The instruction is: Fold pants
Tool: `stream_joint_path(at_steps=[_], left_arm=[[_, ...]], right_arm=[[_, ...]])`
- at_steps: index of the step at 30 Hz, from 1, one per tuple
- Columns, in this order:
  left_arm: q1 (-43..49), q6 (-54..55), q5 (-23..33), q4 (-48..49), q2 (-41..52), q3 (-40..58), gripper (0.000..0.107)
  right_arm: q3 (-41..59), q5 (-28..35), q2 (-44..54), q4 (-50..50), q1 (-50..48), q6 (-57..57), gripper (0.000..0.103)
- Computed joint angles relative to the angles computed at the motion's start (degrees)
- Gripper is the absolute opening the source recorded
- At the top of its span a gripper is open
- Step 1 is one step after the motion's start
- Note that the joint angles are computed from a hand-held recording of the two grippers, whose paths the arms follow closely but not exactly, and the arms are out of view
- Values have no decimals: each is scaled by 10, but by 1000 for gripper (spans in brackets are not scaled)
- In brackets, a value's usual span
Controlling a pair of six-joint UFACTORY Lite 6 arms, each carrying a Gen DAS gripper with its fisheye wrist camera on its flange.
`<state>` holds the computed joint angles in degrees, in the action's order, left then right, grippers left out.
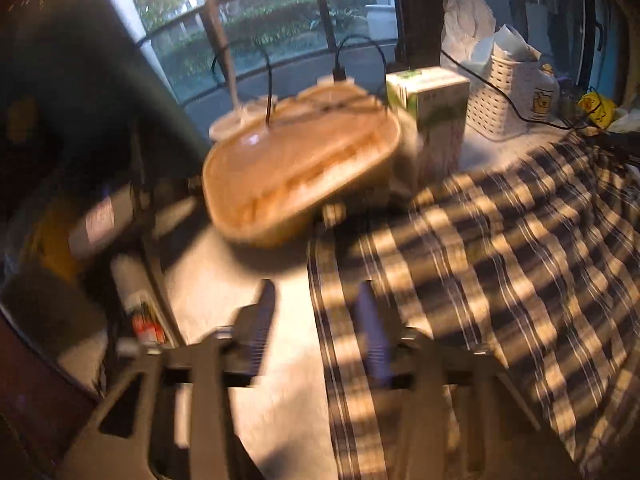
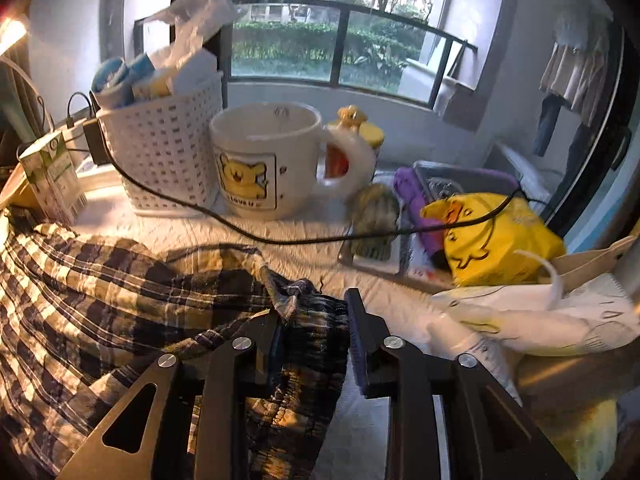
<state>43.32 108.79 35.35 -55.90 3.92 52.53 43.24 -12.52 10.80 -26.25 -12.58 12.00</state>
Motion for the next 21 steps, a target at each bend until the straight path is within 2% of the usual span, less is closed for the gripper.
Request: stream_joint_path(at_steps=[1,2,3,5,8,10,12,13,16,18,20,21], left_arm=[[14,-10,12,15,5,1,56],[27,-18,20,30,14,3,57],[39,-21,24,43,25,6,57],[51,-23,16,55,39,3,57],[65,-13,21,74,61,-5,57],[78,35,34,52,59,-24,51],[85,67,63,39,64,-26,14],[80,69,58,34,61,-30,10],[53,110,11,-24,53,-47,8],[36,89,-7,-35,66,-28,8],[42,87,0,-51,53,-27,8],[54,78,23,-53,44,-18,8]], right_arm=[[3,1,3,-11,-1,10,34],[5,1,2,-24,-4,21,46],[-2,0,-10,-34,-6,30,64],[-26,-10,-47,-84,-14,76,75],[-62,-12,-101,-194,-22,169,75],[-87,-10,-132,-258,-23,225,75],[-121,-16,-175,-348,-36,295,75],[-137,-17,-193,-373,-38,316,75],[-182,-24,-247,-463,-55,396,75],[-208,-35,-283,-530,-74,456,75],[-241,-49,-335,-613,-95,530,75],[-257,-57,-362,-650,-107,561,75]])
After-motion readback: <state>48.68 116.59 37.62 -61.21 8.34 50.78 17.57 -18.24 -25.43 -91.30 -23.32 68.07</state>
